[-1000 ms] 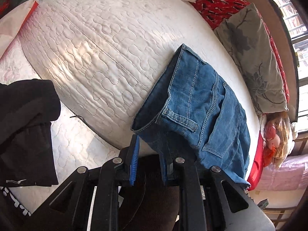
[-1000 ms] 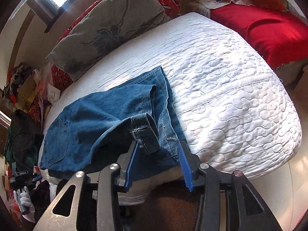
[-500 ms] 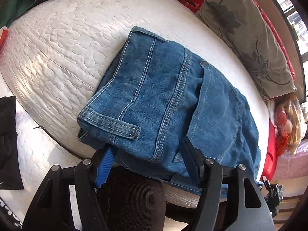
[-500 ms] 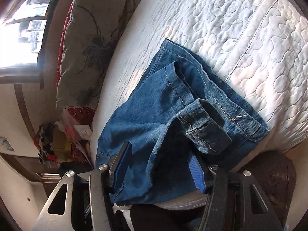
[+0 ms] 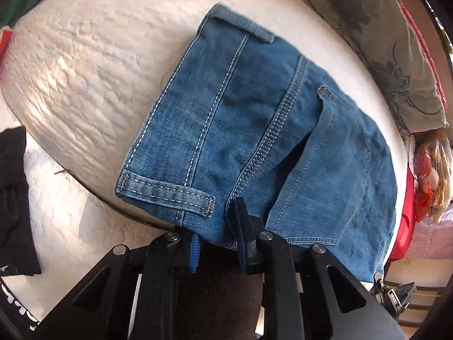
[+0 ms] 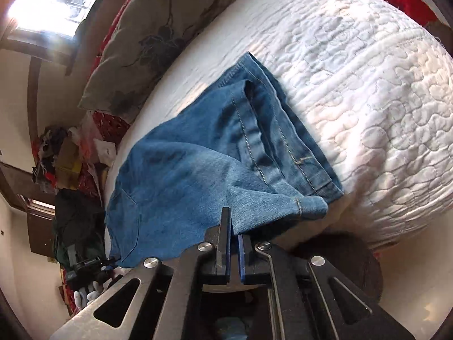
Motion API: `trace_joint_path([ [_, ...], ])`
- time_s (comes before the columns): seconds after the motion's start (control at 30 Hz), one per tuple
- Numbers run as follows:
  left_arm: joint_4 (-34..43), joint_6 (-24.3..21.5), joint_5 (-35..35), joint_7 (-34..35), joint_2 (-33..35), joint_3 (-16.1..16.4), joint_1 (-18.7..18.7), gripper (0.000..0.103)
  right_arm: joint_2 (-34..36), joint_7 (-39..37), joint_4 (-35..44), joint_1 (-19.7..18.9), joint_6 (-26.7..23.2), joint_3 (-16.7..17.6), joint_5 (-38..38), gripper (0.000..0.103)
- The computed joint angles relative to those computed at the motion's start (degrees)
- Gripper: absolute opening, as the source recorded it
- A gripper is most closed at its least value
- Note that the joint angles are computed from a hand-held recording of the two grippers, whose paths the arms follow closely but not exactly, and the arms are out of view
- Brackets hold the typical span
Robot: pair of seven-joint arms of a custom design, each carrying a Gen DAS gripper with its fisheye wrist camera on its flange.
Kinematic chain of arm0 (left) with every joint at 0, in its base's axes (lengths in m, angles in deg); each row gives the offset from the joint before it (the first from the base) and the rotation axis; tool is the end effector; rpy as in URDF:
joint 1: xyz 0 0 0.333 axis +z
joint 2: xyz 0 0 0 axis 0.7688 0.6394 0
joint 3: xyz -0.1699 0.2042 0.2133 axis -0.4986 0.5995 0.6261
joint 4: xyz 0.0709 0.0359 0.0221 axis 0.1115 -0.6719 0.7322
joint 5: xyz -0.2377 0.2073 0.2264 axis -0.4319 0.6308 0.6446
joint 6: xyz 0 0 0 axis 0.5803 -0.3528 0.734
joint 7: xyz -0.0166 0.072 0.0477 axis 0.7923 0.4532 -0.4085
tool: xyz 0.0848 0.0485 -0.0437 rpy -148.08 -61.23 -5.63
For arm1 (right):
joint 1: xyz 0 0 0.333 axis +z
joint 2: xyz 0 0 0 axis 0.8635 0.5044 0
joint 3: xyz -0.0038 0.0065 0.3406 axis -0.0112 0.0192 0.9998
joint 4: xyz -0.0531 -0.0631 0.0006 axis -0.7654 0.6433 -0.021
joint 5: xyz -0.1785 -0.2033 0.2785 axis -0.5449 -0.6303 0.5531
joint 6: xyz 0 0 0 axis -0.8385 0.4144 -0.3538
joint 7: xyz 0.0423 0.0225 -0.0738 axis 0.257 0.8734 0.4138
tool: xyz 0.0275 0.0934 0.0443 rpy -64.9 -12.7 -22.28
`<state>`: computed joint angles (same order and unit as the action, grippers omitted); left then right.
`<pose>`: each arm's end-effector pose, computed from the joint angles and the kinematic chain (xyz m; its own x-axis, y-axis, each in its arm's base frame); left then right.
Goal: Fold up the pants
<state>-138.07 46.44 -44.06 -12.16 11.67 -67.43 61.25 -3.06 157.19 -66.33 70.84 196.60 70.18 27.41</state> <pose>0.3398 0.0736 0.5645 0.7117 -0.6287 0.3133 -0.6359 -0.7661 -0.0927 0.5323 0.1155 0.4932 -0.0187 -0.7571 -0.6531 -0.9603 0.1954 -0.1991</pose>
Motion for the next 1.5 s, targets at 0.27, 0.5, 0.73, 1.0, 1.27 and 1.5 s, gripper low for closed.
trace_joint_path([
  [0.27,-1.6,-1.4,-1.6,5.0,-3.7,2.6,-0.9,0.020,-1.7,5.3,-0.8,-1.3,-2.3,-0.7,-4.9,0.030],
  [0.5,2.2,-2.7,1.0,9.7,-9.3,3.6,1.0,0.024,-5.7,7.8,-0.3,-1.7,4.3,-1.5,-11.7,0.052],
  [0.73,12.5,3.3,0.4,12.6,9.3,6.9,3.4,0.057,5.3,5.9,10.7,-0.7,4.1,-0.3,-7.1,0.052],
  [1.0,18.2,1.9,-7.9,15.1,20.5,6.5,5.2,0.057,16.1,10.6,20.9,-1.2,4.6,3.1,-14.3,0.052],
  [1.27,21.3,2.6,-2.3,13.0,22.4,2.8,6.7,0.038,19.1,5.2,26.6,-1.1,7.7,5.2,-19.7,0.015],
  [1.5,22.8,2.5,2.8,9.4,25.7,1.6,6.7,0.038,25.9,13.3,34.8,1.2,2.0,2.8,-34.8,0.019],
])
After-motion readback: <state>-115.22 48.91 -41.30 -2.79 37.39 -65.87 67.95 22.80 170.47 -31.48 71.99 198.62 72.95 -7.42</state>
